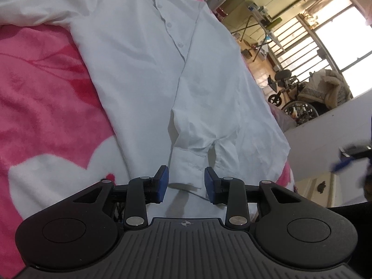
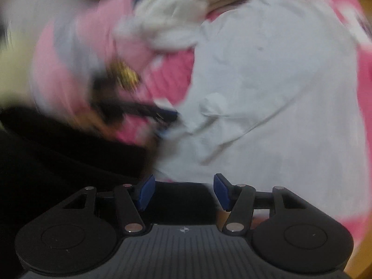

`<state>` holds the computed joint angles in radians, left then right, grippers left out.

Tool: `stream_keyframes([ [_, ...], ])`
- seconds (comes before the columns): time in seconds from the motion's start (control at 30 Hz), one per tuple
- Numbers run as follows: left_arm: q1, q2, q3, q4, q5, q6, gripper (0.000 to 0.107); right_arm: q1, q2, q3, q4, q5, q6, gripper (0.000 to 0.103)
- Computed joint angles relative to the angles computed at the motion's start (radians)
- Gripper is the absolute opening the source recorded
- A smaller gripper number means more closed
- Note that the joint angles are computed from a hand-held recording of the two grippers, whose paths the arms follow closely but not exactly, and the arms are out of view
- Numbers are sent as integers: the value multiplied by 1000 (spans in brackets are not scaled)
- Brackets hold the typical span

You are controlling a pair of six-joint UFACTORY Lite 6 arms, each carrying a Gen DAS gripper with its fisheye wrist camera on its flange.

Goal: Fold clothes
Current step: 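Open the right gripper and lift it away from the folded shirt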

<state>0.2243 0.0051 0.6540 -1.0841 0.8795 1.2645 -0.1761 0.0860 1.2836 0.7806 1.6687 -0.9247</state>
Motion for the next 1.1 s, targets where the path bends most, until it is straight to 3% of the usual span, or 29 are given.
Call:
stream_keyframes([
  [0.07,4,8,-1,-12,3,14,34,-148,-41,-168,167,111,96,65],
  [0.13,6,15,-3,-24,7,23,34,-250,-109,-374,308,156,151,68],
  [0.27,8,36,4,-28,9,10,34,-309,-186,-697,517,67,145,75],
  [0.4,27,21,-3,-20,21,12,34,-223,16,-765,703,65,59,77],
  [0.43,29,19,-4,-20,22,10,34,-193,66,-741,715,47,46,84],
  [0.5,26,24,-5,-23,15,6,34,-130,156,-644,673,-8,44,91],
  [0.63,12,39,-6,-30,-5,4,35,10,159,-521,560,-216,62,92],
  [0.8,-4,38,-12,-41,-48,12,35,72,-59,-606,589,-594,-14,92],
  [0.9,-10,24,-29,-59,-73,58,35,150,-104,-644,590,-776,-28,89],
  [1.03,-41,13,-50,-70,-113,96,35,257,-74,-656,564,-885,-56,76],
  [1.1,-63,0,-61,-77,-136,129,35,290,-32,-631,530,-878,-58,69],
])
